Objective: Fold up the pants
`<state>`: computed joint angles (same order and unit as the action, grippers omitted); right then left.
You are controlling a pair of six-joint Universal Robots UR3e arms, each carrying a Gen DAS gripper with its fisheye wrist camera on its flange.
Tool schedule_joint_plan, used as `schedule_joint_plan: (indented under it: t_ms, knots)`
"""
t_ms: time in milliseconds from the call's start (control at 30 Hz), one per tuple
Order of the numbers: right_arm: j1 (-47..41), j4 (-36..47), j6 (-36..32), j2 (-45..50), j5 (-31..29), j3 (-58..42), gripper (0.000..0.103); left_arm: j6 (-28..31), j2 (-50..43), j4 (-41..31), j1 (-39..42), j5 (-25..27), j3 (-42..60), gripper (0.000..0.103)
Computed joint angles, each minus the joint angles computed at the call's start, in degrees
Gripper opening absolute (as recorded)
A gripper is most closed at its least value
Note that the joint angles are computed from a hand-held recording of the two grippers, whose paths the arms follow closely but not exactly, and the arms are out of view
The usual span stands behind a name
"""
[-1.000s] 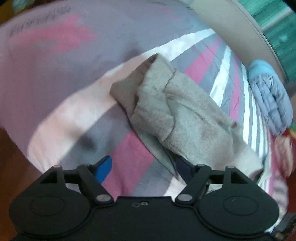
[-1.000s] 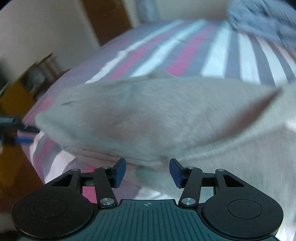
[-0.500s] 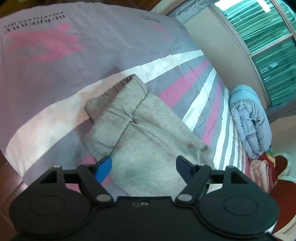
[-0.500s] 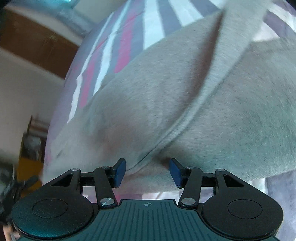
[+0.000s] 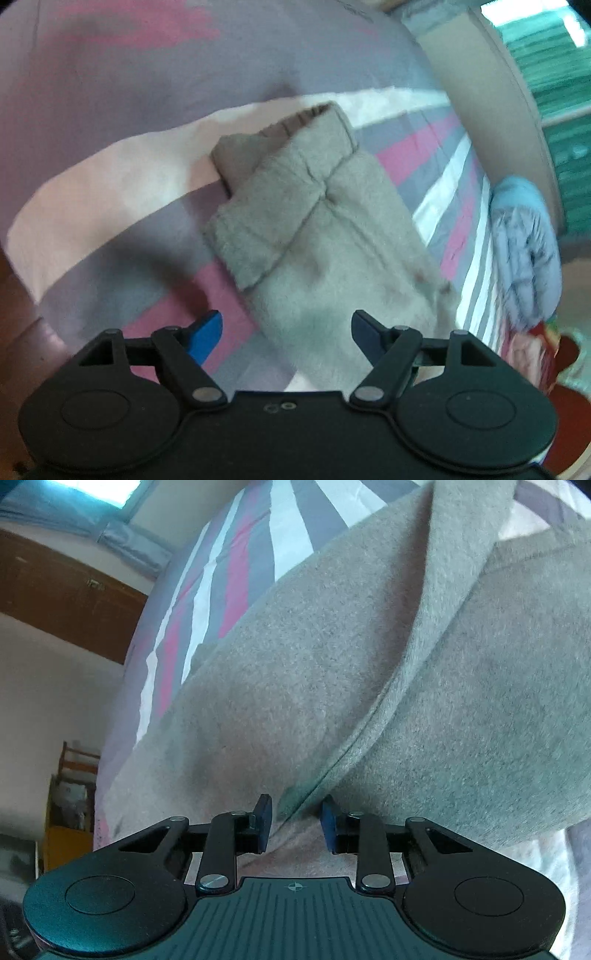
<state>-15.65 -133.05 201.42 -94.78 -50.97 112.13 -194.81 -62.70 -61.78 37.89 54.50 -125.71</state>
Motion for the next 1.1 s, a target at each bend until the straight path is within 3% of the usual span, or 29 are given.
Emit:
schedule_joint_plan:
  t_ms: [33, 100, 167, 267, 300, 367, 467, 500, 533, 567, 633, 733, 833, 867, 900, 933, 1000, 1033, 1067, 1100]
  knots:
    - [-0.15, -0.22, 0.00, -0.19, 0.02, 0.21, 0.030, -1.01, -0.26, 3.17, -0.04, -0.59, -1.20, 0.056]
    - [-0.71, -0.44, -0.58, -1.05, -0.28, 0.84, 0.030, -2.53, -2.15, 6.51, -1.69, 0.58, -0.61, 0.050]
    - [-1.35, -1.09, -0.15, -1.29, -0.15, 1.52, 0.030, -4.62, -2.91, 8.20, -3.34, 3.64, -0.05, 0.024]
    - [-3.29, -0.96, -0.08, -2.51, 1.10, 3.66, 0.030, -6.46, -0.31, 9.71, -3.09, 5.45, -0.78, 0.012]
    - [-3.48, -1.21, -0.43, -2.73, 1.13, 4.00, 0.030, -6.27, 0.10, 10.23, -3.06, 5.56, -0.27, 0.012]
    - [-3.68, -0.72, -1.25, -3.22, 1.47, 3.98, 0.007, -5.69, -0.79, 10.58, -2.84, 4.91, 1.87, 0.012]
    - [-3.21, -2.26, -0.06, -4.26, 2.39, 3.98, 0.006, -4.59, -6.52, 12.83, -4.17, 5.65, 8.93, 0.012]
    - [-2.72, -2.89, 0.19, -4.67, 2.75, 3.51, 0.006, -4.16, -7.81, 13.63, -4.14, 5.88, 10.83, 0.010]
    - [-1.93, -3.77, 0.32, -5.06, 3.04, 2.75, 0.006, -3.71, -9.65, 15.19, -4.31, 6.70, 13.15, 0.000]
    - [-1.00, -4.66, 0.43, -5.49, 3.02, 1.94, 0.006, -2.70, -11.97, 15.90, -4.22, 7.66, 16.02, 0.000]
    - [1.35, -6.79, 1.42, -5.76, 2.12, 0.21, 0.006, -0.85, -14.19, 13.26, -3.20, 7.48, 18.90, 0.000]
    - [3.92, -8.02, 1.50, -5.69, -0.29, 1.01, 0.006, 2.50, -14.45, 12.02, -3.85, 12.17, 15.59, 0.000]
    - [6.41, -8.41, 2.22, -3.87, -1.79, 4.61, 0.006, 3.05, -8.79, 8.55, 2.40, 6.90, 8.17, 0.000]
    - [7.07, -8.84, 2.81, -3.17, -2.49, 5.57, 0.006, 4.09, -6.06, 6.52, 3.91, 5.63, 6.79, 0.002]
    - [7.86, -10.20, 3.50, -2.87, -3.65, 6.57, 0.006, 5.22, -4.21, 4.39, 4.84, 4.73, 6.42, 0.012]
    - [7.92, -11.75, 3.28, -2.84, -3.50, 7.67, 0.006, 6.95, -1.80, 1.15, 5.95, 3.20, 5.89, 0.030]
    - [6.78, -11.72, 3.16, -3.46, -2.28, 8.39, 0.006, 7.09, 1.87, -2.63, 6.75, 1.43, 4.87, 0.051]
    - [5.54, -10.48, 2.72, -4.04, -1.04, 8.74, 0.006, 6.61, 3.35, -3.31, 7.65, 0.09, 3.79, 0.075]
    - [4.79, -9.73, 2.46, -3.92, -0.03, 8.51, 0.006, 4.94, 4.88, -3.01, 8.44, -1.45, 2.23, 0.084]
    - [4.35, -9.35, 2.20, -4.05, 0.30, 8.46, 0.006, 3.26, 6.39, -2.07, 9.15, -2.62, 0.28, 0.084]
